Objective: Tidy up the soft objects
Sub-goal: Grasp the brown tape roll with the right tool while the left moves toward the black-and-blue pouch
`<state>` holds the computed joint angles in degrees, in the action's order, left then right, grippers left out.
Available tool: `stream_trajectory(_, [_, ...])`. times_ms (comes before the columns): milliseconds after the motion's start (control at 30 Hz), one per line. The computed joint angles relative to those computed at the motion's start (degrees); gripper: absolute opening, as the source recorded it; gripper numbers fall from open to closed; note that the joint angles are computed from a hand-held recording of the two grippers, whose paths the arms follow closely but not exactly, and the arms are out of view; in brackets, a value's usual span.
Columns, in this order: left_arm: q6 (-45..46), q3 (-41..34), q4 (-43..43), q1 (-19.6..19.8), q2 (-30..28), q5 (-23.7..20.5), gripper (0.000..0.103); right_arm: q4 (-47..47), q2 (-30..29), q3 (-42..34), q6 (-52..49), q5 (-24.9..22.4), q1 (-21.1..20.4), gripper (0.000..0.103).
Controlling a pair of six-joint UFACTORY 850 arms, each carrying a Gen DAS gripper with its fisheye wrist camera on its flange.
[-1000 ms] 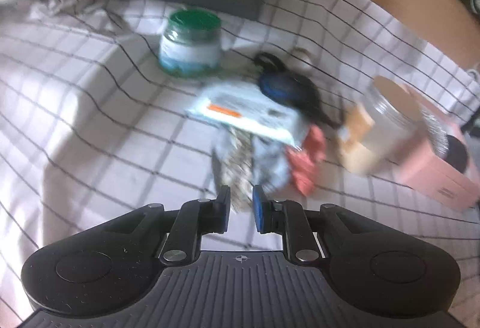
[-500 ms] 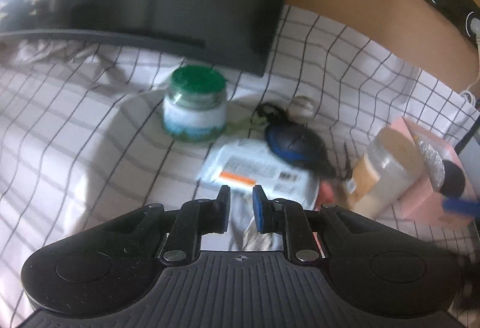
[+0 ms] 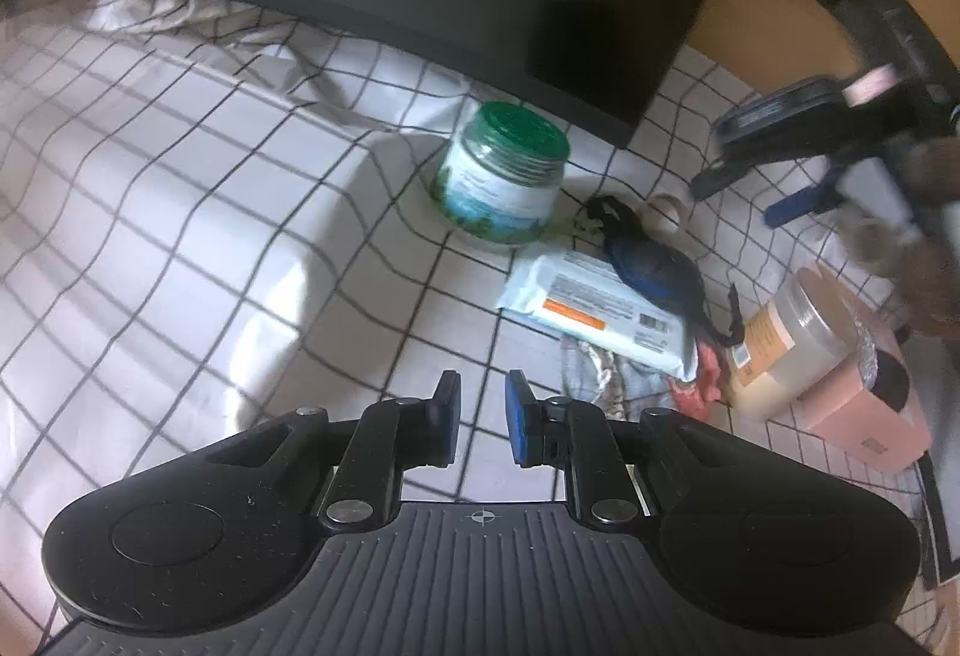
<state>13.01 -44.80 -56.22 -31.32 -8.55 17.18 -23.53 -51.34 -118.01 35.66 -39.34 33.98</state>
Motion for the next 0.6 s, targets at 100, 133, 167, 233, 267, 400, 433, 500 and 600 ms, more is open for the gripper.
stream_trajectory(100, [-6.93, 1.74, 5.61, 1.06, 0.81, 0.03, 0.018, -5.71, -6.00, -7.56, 5.96, -5.85, 1.60, 0.080])
stream_trajectory(133, [-9.14, 2.29, 7.45, 1.46, 1.02, 0.14, 0.018, -7.00, -7.68, -9.69, 7.20, -7.18, 1.95, 0.080])
stream_trajectory(167, [-10.39, 2.69, 8.34, 1.70, 1.18, 0.26, 0.018, -7.55, -9.45, -12.15, 7.58, -8.49, 2.13, 0.080])
stream_trajectory(233, [-12.14, 3.24, 9.86, 2.26, 1.40, 0.31, 0.018, -7.77, -12.94, -17.43, 7.73, -11.12, 2.09, 0.079])
stream_trajectory(267, [-12.63, 3.49, 10.39, 2.46, 1.53, 0.40, 0.018, -7.58, -14.35, -19.61, 7.73, -12.09, 1.93, 0.078])
stream_trajectory(400, [-15.98, 4.36, 13.27, 2.83, 1.87, 0.61, 0.018, -6.85, -20.56, -29.47, 6.48, -16.63, 1.38, 0.074])
stream_trajectory(433, [-16.20, 4.43, 13.36, 2.81, 1.85, 0.50, 0.018, -6.66, -21.58, -30.99, 6.32, -17.04, 1.21, 0.073])
stream_trajectory(500, [-16.21, 4.39, 13.39, 2.87, 1.70, -0.05, 0.018, -5.42, -22.38, -31.95, 5.94, -16.49, 0.79, 0.066])
stream_trajectory(600, [-15.49, 4.01, 12.89, 2.80, 1.25, -0.85, 0.018, -2.72, -22.72, -32.45, 3.71, -14.91, 0.59, 0.045])
